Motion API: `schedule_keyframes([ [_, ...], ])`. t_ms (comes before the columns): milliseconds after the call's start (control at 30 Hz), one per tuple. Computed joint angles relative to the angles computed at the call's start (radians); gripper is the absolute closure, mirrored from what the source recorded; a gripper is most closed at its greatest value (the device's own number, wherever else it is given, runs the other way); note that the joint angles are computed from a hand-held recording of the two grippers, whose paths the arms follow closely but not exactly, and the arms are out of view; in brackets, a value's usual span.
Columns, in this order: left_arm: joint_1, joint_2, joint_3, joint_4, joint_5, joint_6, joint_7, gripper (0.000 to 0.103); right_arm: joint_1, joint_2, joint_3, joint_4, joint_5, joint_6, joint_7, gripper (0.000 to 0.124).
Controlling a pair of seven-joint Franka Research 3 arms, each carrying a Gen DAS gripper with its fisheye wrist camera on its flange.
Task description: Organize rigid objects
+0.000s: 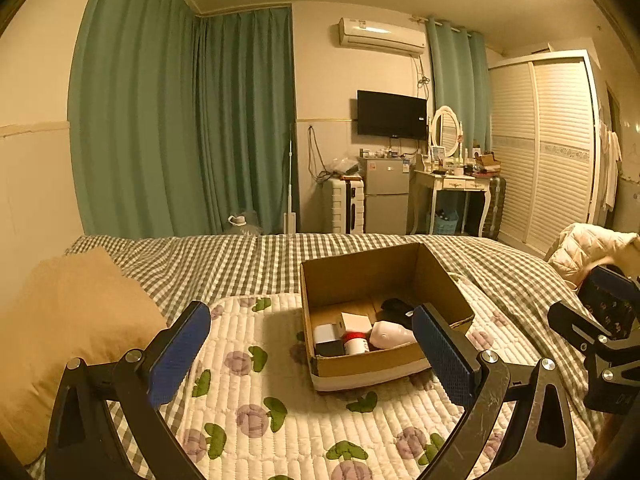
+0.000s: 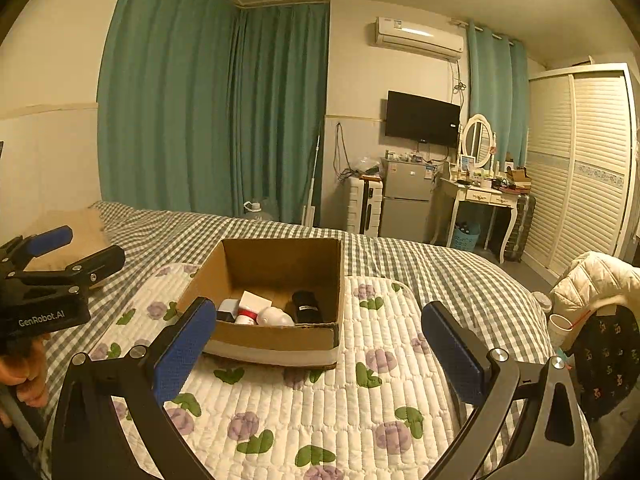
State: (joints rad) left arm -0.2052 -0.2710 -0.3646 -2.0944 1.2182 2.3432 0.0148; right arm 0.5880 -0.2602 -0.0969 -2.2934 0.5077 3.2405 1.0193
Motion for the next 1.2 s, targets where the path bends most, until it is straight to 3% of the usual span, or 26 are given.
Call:
schedule_keyframes([
  [167,-0.001,-0.012,0.008,-0.009,-0.018,0.030,-0.004,0.000,0.036,-0.008,-0.031,0.001,0.012,-0.001,-0.013,0.021],
  [400,0.002,-0.014,-0.007,-0.003,-0.020,0.019,-0.004,0.000,0.019,-0.017,-0.017,-0.008,0.008,-0.001,-0.009,0.021],
  [500,0.001,-0.016,-0.005,-0.005,-0.026,0.023,-0.004,0.000,-0.020,-0.018,0.017,-0.016,-0.008,0.005,0.008,0.021],
  [833,0.006,-0.021,-0.007,-0.010,-0.028,0.028,-0.008,0.000,0.018,-0.019,-0.022,-0.014,-0.007,0.001,0.004,0.021],
  [1200,0.004,-0.018,0.002,-0.011,-0.057,0.050,0.012,0.000,-0.001,-0.020,-0.003,-0.017,-0.022,0.004,0.019,0.021],
])
